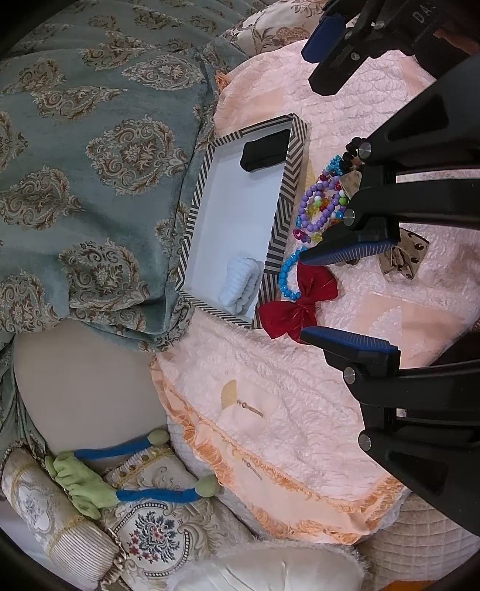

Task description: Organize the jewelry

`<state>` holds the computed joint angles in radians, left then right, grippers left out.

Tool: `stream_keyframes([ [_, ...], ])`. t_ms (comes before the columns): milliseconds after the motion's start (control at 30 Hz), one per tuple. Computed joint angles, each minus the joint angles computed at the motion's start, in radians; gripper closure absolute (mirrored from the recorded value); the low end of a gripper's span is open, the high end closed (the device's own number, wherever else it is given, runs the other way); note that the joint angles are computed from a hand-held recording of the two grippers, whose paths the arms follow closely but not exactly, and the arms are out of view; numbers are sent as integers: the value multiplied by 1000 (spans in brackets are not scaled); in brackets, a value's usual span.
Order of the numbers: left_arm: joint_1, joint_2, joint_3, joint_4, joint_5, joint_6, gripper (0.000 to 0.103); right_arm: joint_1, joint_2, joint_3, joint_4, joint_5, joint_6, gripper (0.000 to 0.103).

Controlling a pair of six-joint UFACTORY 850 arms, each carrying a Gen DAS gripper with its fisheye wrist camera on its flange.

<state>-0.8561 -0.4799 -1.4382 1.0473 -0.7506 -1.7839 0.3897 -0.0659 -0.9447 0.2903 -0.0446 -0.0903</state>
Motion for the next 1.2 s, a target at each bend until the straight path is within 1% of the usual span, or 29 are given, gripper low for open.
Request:
stream_keyframes([
  [100, 0, 0, -1, 0, -1, 1, 86, 0, -1, -2, 33, -4, -34, 31],
  [233, 2, 3, 2, -3, -2, 5, 86, 1, 0, -4, -52, -4, 46, 31],
  [500, 3, 5, 4, -1, 0, 2, 86, -2, 2, -3, -36, -10, 40, 31],
  [567, 2, 6, 5, 1, -1, 0, 86, -2, 2, -3, -87, -13, 91, 31],
  [667, 4, 6, 7, -1, 4, -1, 86, -2, 2, -1, -61, -15, 67, 31],
  [767, 7, 12, 14, -6, 14, -8, 86, -3, 1, -2, -115, -17, 119, 31],
  [900, 11, 12, 19, -9, 15, -16, 86, -12, -1, 4, -58, -14, 70, 31],
  [1000, 12, 9, 18, -11, 14, -16, 86, -17, -8, 1, 27, -20, -11, 31],
  [1067, 14, 5, 16, -21, 17, -8, 86, -18, -12, 0, 25, -20, -11, 31],
  [1167, 18, 5, 20, -30, 27, -3, 86, -21, -19, -3, 96, -27, -83, 31],
  [1200, 22, 7, 24, -36, 35, 0, 86, -22, -20, -4, 96, -27, -84, 31],
])
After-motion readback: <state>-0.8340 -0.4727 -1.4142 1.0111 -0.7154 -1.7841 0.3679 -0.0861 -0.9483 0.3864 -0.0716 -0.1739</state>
